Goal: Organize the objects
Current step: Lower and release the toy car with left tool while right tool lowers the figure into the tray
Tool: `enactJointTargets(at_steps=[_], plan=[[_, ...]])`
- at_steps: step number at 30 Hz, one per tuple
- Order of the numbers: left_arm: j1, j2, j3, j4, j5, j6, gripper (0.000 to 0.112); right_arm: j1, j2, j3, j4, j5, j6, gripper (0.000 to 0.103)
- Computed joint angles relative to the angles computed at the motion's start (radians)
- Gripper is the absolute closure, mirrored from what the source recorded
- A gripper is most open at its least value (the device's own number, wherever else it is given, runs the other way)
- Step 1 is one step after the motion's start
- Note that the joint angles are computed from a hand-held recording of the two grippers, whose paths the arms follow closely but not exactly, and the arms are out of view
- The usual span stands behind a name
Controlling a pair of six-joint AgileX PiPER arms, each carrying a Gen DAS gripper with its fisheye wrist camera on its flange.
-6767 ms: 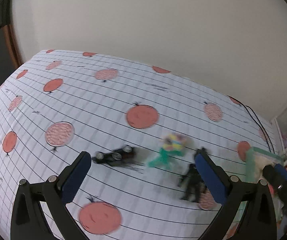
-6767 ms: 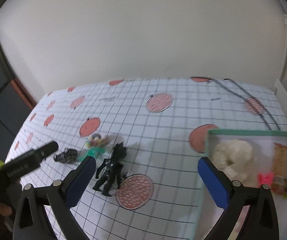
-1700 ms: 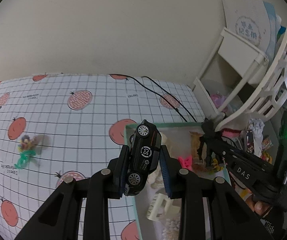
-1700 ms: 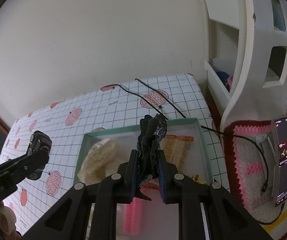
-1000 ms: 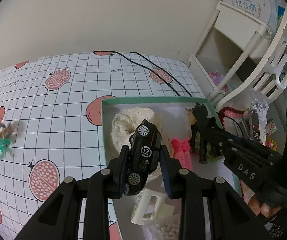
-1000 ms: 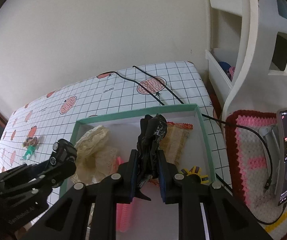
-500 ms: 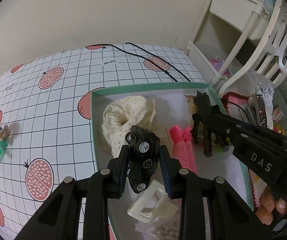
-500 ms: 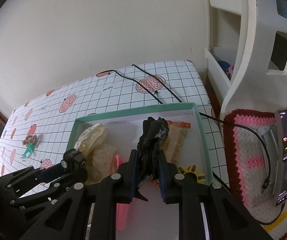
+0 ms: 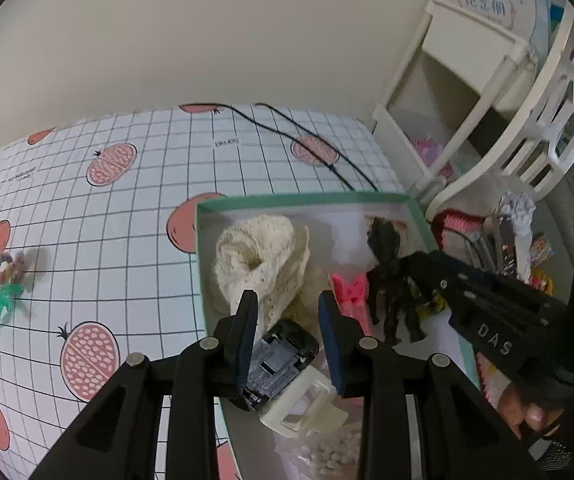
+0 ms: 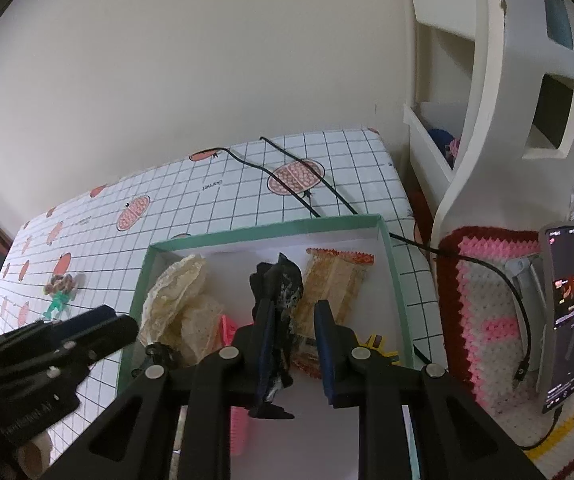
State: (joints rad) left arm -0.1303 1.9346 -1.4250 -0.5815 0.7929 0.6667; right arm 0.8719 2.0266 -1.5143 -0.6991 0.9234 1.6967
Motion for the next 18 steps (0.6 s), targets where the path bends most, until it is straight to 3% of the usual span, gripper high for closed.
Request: enactJointTargets(at_steps=[6, 10, 12, 13, 15, 18], plan=[[0.028, -0.009, -0.016, -0.011, -0.006, -0.012, 0.079, 0.01, 0.011, -0.04, -0.005, 0.03, -0.012, 0.08], [0.038, 0.005, -0.031, 0.006, -0.019, -0.049, 0.067, 0.01, 0.027, -0.063, 0.006, 0.037, -0.028, 0.08], [0.04, 0.01, -0.036, 0.022, -0.024, -0.062, 0.067, 0.008, 0.031, -0.066, 0.008, 0.039, -0.029, 0.079], [0.043, 0.016, -0.041, 0.029, -0.025, -0.072, 0.066, 0.008, 0.032, -0.068, 0.009, 0.04, -0.028, 0.077], [0.05, 0.022, -0.044, 0.034, -0.026, -0.08, 0.06, 0.008, 0.033, -0.069, 0.01, 0.042, -0.025, 0.059], [0.058, 0.023, -0.043, 0.036, -0.033, -0.089, 0.052, 0.01, 0.039, -0.08, 0.009, 0.051, -0.031, 0.058]])
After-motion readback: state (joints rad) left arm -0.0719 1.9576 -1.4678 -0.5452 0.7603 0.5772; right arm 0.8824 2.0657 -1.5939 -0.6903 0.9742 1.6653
